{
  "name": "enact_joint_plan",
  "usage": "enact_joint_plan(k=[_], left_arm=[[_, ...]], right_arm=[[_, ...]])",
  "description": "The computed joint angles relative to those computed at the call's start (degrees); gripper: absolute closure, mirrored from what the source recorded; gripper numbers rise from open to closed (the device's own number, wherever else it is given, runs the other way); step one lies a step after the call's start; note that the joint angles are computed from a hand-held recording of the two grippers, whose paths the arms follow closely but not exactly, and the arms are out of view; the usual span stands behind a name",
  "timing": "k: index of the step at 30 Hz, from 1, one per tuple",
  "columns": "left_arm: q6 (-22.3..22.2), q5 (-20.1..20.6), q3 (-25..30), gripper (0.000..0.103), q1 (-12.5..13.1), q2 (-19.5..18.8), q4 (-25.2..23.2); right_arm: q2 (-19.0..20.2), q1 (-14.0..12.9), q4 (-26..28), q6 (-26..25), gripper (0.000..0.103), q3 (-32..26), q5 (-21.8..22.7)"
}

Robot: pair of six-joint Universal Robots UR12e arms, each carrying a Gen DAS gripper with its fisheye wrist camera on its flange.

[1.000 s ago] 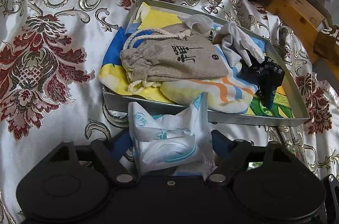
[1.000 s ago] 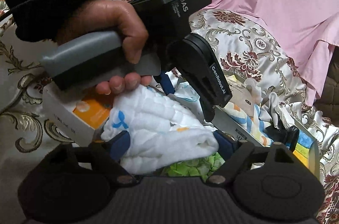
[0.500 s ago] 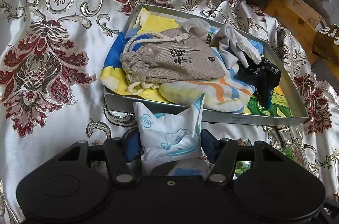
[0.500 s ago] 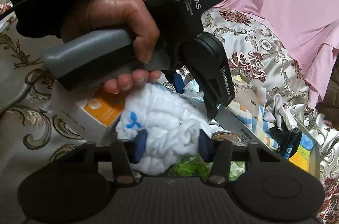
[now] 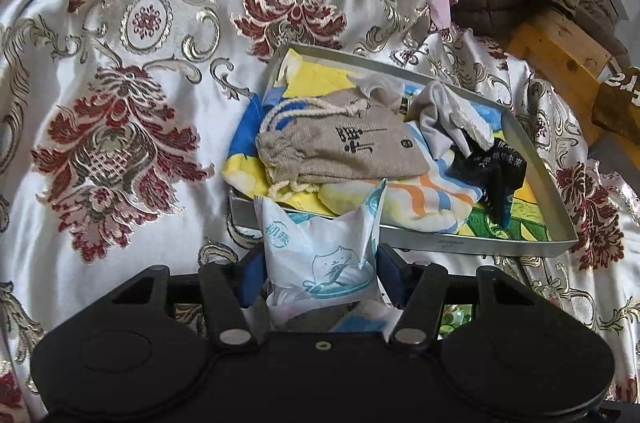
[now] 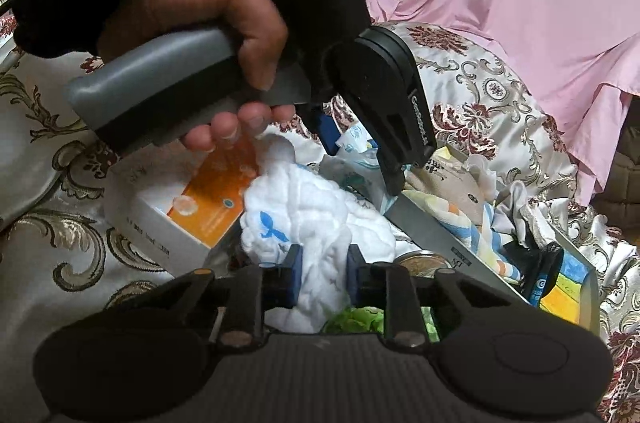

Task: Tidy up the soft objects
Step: 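Carry the packet and towel in both tools over the painted tray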

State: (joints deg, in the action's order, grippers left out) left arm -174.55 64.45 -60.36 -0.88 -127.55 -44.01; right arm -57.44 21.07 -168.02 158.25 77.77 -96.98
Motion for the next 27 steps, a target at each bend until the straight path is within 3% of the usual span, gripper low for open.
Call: enact_joint_plan(k=[13,23,27], left_arm=[[-1.3,0.7,-1.2,0.043,0.3,1.2,3.0],[-1.9,-1.2,-0.7,0.043,0.2,1.1,6.8],[-2.4,-2.9,-0.3,0.043,0.1,0.5,9.0]], right_arm=[[0.0,0.2,-6.5,0.7,0.087,0.7,-3.1],[1.2,0.4,-13.1,-2.3,0.089,0.2,-10.5],[1.7,-0.1,-13.1,-4.3,0.089,-0.8,-12.8]])
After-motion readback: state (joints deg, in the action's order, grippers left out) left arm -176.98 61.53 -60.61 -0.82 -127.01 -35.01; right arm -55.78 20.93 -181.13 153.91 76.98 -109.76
